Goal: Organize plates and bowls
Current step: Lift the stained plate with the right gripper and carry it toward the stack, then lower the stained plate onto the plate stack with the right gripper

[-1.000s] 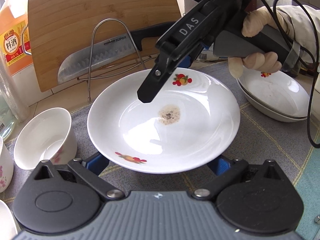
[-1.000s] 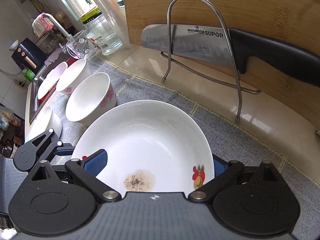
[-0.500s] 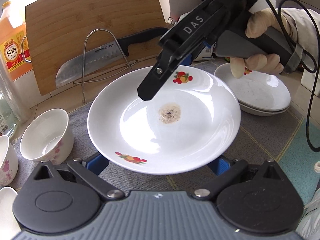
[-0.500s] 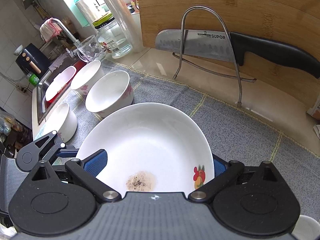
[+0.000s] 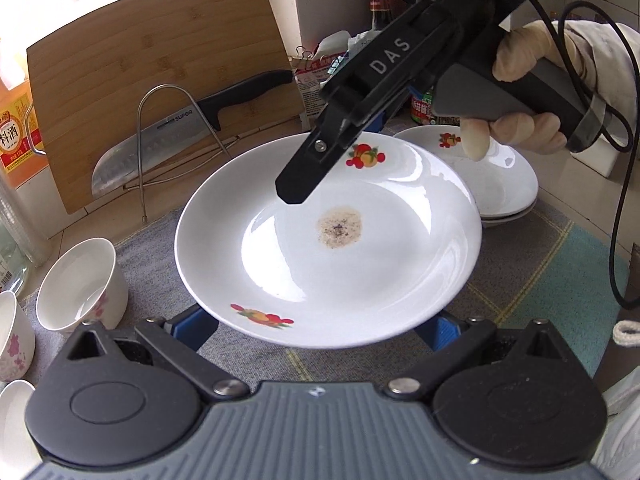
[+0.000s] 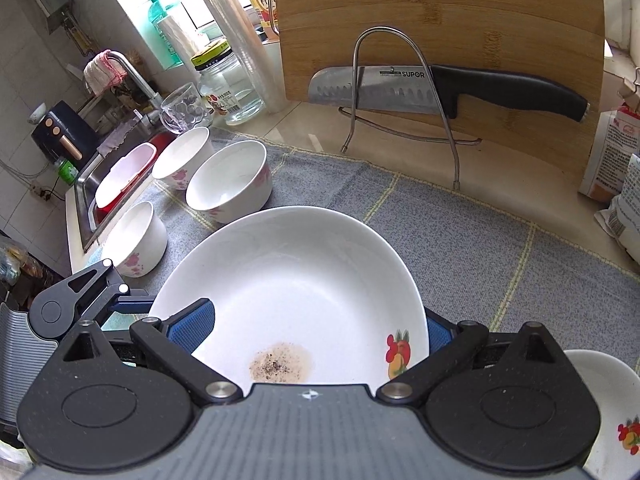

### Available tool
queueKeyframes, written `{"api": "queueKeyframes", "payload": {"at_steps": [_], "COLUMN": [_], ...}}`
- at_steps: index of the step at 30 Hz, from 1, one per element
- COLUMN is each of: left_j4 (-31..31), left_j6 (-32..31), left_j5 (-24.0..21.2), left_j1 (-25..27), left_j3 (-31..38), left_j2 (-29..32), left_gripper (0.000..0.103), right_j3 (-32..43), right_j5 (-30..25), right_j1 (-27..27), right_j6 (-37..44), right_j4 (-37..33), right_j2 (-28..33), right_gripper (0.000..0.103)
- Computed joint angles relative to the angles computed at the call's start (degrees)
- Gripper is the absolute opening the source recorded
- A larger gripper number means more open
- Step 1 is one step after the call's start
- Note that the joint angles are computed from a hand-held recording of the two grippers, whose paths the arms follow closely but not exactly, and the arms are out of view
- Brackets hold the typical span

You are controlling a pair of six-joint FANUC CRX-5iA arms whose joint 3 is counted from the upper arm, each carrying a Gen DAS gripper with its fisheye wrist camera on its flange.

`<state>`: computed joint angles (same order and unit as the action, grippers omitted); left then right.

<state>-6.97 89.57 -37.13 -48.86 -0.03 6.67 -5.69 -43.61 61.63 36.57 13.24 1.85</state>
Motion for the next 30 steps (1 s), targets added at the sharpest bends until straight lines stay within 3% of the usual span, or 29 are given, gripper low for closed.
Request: {"api": "queueKeyframes", "payload": {"at_steps": [15,30], "left_j4": [2.81,7.56], "left_j6": [-5.18,-10.23], "left_j5": [0.54,0.20], "left_j1": [-3.13,-6.15], "left_j3": [3.47,9.78], "left_j2": [3.31,10.12], "left_gripper": [0.102,0.102], "right_j3": [-11.02,-22.00], "right_j5": [-0.46,-4.96], "right_j1": [3.75,7.43], "right_j6": [-14.59,-27.70], "right_j4": [10.06,17.36], "right_j2": [-8.93,-19.65], "right_gripper": [0.103,0.103]}}
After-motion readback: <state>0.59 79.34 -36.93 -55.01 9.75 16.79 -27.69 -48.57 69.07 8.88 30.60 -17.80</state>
